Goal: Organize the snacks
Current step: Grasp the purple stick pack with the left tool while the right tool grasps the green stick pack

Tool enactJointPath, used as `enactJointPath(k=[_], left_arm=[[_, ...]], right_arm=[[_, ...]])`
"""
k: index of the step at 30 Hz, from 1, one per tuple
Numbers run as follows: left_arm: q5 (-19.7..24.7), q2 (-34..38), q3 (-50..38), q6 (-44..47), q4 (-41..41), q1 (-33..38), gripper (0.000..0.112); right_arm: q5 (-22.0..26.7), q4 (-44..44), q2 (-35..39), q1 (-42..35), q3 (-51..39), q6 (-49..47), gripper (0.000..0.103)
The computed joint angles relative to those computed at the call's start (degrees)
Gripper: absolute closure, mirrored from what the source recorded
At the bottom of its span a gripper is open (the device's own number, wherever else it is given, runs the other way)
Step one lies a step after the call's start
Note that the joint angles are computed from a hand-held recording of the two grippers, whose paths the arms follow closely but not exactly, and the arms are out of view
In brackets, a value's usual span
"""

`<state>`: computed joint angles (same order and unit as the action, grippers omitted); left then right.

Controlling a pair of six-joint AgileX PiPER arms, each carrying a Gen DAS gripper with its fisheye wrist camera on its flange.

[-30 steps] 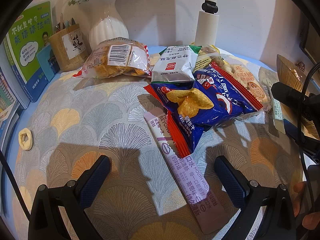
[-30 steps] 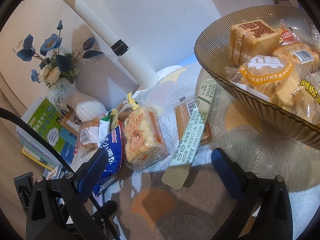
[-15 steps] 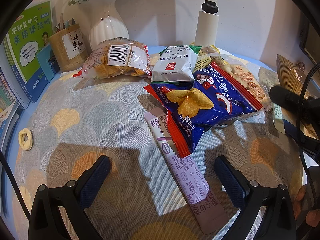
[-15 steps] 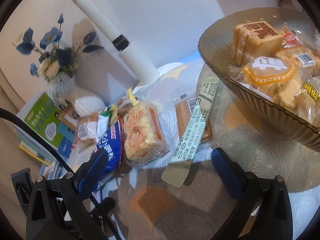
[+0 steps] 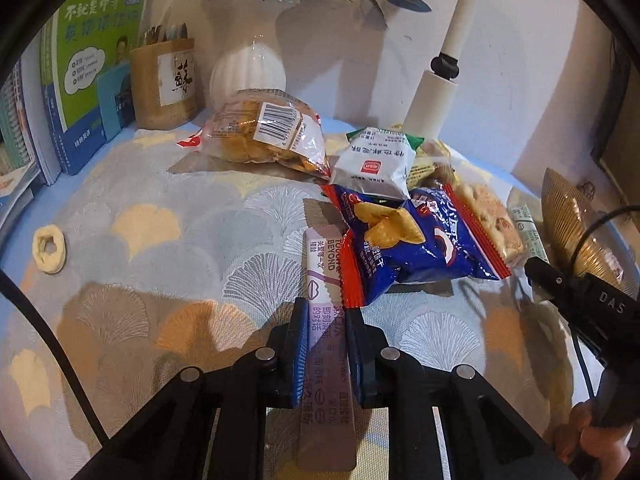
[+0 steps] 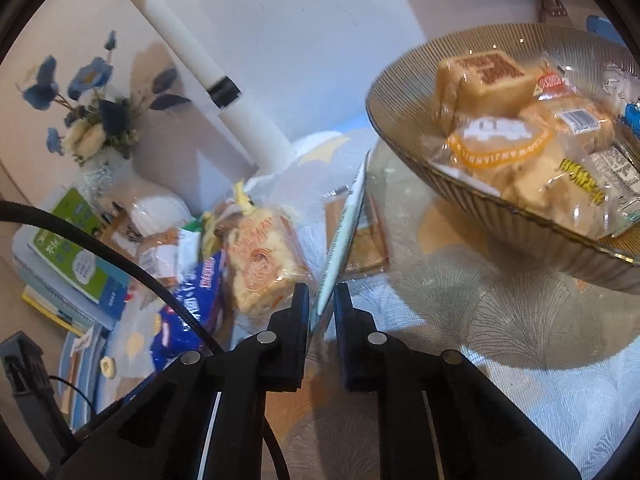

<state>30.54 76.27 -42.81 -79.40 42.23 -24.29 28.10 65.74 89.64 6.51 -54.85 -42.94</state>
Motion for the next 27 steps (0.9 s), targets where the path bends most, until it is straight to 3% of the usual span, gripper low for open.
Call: enactJointPath(k=[6,10,15,18,21,23,27], left_arm=[[-5.0,-0.7,1.6,0.5,-1.3,3.7,0.096],[-1.9,-2.9,2.4,-3.0,-1.1,0.7,0.096],[1.3,-5.8,4.4,-8.4,2.7,-1.6,0.096],[-0.1,-7.3,5.7,-8.8,2.8,-0.3,0.096],[-1.7,-7.5,6.1,-8.5,2.3,0.7,0.096],[-1.9,-7.8,6.2,-9.1,3.1,0.4,0.096],[-1.4,-7.5,5.8,-9.3,3.4,-0.2,0.096]], right_arm=[[3.5,0.6,-3.0,-2.0,3.3,0.1,0.092],[6.7,0.8,-5.9,-4.5,6.2,-0.6,0.089],[5.8,-12.4,-0.8,-2.8,-2.3,12.1,0.086],[5.2,-17.5,3.4,-1.2,-7.0,18.0,0.077],[3.0,-16.7,5.5,-0.1,-8.5,17.0,0.078],[1.8,-16.2,6.0,0.1,-8.5,16.2,0.086],[3.4,-4.1,5.1,-2.8,-5.3,4.8,0.092]])
